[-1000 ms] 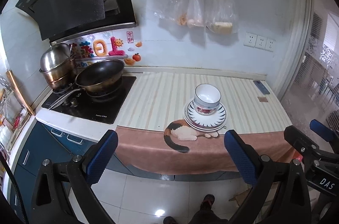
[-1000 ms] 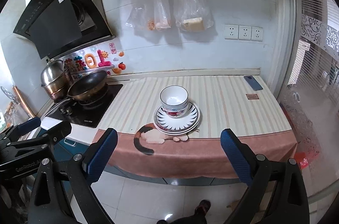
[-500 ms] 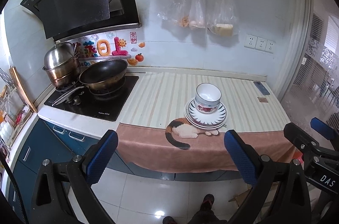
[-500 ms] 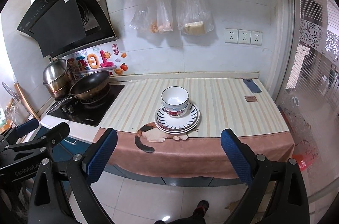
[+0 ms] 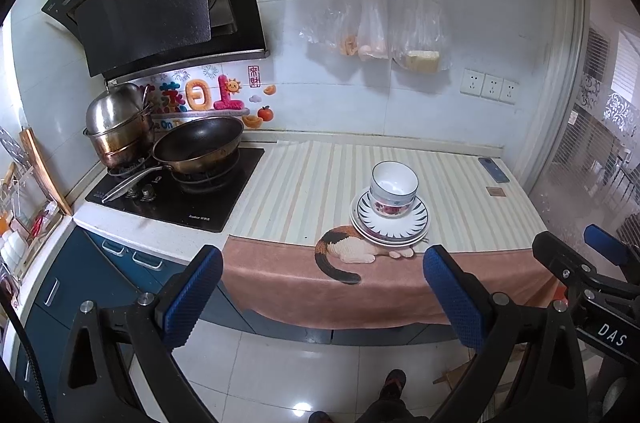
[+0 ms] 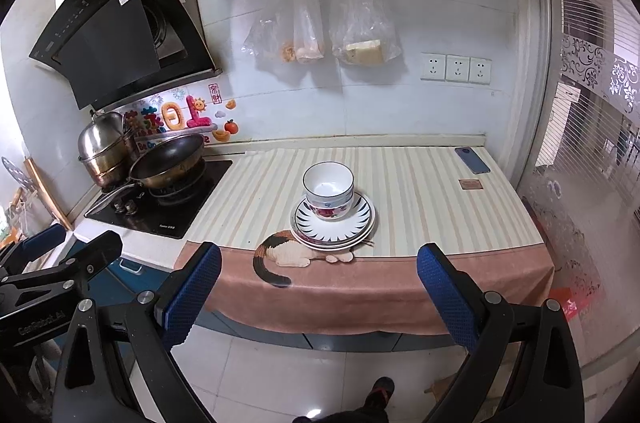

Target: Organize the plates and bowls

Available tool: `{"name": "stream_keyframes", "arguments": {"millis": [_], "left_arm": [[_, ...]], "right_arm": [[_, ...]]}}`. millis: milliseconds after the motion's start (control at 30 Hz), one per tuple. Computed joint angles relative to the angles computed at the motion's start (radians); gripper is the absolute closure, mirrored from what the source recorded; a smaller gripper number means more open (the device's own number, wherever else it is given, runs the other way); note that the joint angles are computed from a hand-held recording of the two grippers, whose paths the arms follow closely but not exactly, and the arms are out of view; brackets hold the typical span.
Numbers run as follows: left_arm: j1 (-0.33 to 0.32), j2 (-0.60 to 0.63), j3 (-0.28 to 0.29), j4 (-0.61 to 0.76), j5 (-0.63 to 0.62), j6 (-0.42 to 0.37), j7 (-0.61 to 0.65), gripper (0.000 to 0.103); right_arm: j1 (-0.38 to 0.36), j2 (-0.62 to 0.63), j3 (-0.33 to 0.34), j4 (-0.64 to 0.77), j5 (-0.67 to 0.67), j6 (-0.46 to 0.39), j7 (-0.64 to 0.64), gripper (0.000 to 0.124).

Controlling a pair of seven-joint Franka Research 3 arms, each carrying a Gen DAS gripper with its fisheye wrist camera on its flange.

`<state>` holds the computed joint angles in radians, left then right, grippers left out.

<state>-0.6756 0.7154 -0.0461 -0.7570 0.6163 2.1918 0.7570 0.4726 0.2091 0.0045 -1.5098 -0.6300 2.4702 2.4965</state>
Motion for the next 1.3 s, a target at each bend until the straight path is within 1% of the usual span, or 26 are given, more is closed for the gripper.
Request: {"name": "stream_keyframes", "arguments": {"millis": [133,533,700,800,1300], "left_arm": [[0.005,-0.015,0.001,-0.023,0.005,0.017,-0.006,0.0],[0.012,-0.014,-0.007,-0.019,-0.002,0.02,0.005,0.0],[-0.002,0.004,-0.002,0.014,-0.002,0.0,0.004,0.0],[-0.01,0.012,0.003,0.028,-0.002,-0.009,0.0,0.0],[-0.021,0.009,0.007,0.023,0.007,-0.008,-0.015,0.0]], "right_arm": [[0.005,0.005,-0.002,0.006,-0.01,-0.006,0.015,0.024],[0.017,0.002,-0.003,0.003,-0.05,-0.027,0.053,0.023],[0.015,-0.001,0.0,-0.001,-0.058,-0.029,0.062,0.023],[0.021,-0.015,0.003,-0.02,-0.079,-0.035,0.094,0.023],[0.013,-0.042,0.021,-0.056,-0.119,-0.042,0.147,0.023]]}}
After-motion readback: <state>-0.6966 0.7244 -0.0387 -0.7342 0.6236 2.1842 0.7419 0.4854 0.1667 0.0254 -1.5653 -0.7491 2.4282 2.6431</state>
